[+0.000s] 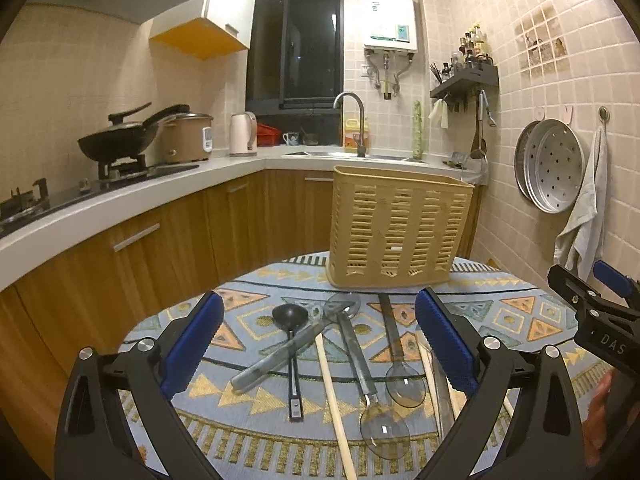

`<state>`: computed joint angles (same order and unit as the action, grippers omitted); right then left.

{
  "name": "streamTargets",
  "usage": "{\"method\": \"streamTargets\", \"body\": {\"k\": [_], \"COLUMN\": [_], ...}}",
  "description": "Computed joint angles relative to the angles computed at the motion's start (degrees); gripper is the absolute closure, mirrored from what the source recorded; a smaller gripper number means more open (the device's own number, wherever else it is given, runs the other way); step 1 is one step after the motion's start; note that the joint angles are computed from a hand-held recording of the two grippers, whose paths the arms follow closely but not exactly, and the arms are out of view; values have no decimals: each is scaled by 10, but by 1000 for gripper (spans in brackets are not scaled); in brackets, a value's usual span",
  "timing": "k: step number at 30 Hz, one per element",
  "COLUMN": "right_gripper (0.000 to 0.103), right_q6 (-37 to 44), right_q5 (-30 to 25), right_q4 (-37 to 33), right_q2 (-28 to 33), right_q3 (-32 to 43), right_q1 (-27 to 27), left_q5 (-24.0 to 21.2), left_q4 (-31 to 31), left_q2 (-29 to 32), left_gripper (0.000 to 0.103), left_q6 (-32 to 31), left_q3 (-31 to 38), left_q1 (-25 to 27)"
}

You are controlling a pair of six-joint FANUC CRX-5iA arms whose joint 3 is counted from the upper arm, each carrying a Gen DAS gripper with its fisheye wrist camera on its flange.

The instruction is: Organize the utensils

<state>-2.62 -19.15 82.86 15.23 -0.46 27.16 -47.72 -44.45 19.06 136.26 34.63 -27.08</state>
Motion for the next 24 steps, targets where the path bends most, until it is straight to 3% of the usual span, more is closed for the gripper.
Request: {"method": "streamTargets", "body": {"k": [24], "right_gripper": [6], "right_q6": [17], "right_q5": [-3], "right_q4": [-13], "right_q2": [3], "right_q3": [3], "right_q1": [4], "left_q5": [-5], "left_q4": [-20], "left_q2": [0], "left_gripper": [8], "left_q6": [12], "left_q3": [2], "left_q1": [-7]}}
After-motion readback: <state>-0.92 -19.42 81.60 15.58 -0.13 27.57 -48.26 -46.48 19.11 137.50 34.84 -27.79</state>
